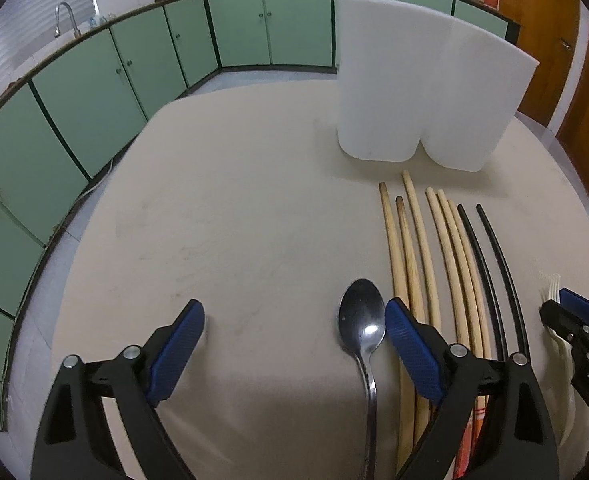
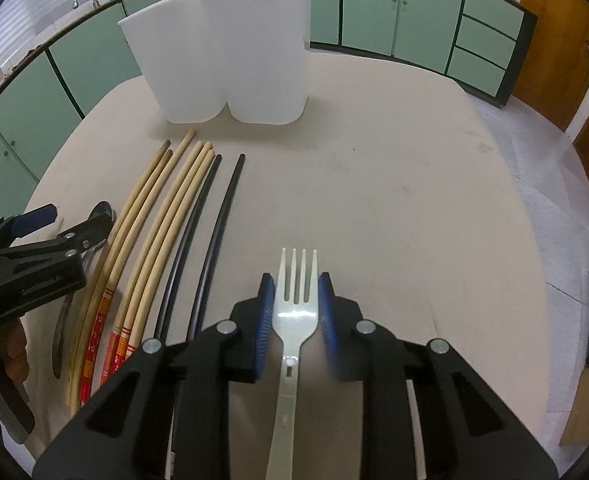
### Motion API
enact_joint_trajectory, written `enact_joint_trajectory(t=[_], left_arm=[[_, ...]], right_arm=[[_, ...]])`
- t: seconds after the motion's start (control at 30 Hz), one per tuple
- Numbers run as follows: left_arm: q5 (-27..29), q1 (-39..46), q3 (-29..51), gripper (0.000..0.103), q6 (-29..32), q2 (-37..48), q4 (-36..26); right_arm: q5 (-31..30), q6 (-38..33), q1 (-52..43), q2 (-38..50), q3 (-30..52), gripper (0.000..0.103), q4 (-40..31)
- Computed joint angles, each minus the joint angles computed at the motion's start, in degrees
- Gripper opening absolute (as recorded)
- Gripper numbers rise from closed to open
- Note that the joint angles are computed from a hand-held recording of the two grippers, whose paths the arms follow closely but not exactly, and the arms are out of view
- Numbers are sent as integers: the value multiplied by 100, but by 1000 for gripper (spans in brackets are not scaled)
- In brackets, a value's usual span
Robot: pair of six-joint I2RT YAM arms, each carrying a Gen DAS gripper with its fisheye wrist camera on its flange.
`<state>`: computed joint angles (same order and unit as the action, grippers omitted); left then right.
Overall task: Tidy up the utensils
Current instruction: 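Close the right tool on the white fork while the left tool grasps the metal spoon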
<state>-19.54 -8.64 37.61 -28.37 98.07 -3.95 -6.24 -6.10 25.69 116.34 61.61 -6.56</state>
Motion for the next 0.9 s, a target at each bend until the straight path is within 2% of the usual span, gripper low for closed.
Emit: enact_joint_trajectory(t=[0.23, 0.4, 0.6, 0.7, 0.83, 0.9], left_arm=[[116, 140, 132, 89, 118, 74, -72], [-4, 32, 225, 89, 97, 148, -136], [276, 142, 139, 89, -52, 216, 51], [423, 165, 107, 78, -20, 147, 75], [558, 196, 12, 68, 50, 61, 178], [602, 208, -47, 58, 63, 14, 261]], right_arm=[[-32, -20, -26, -25, -11, 22, -13], [-38, -20, -23, -47, -30, 22, -5], [-39, -3, -14, -50, -40, 22, -4], [-70, 5, -22, -45, -29, 22, -24], [-144, 9, -66, -30, 45, 22, -135], [-122, -54, -74, -25, 67, 22, -157]])
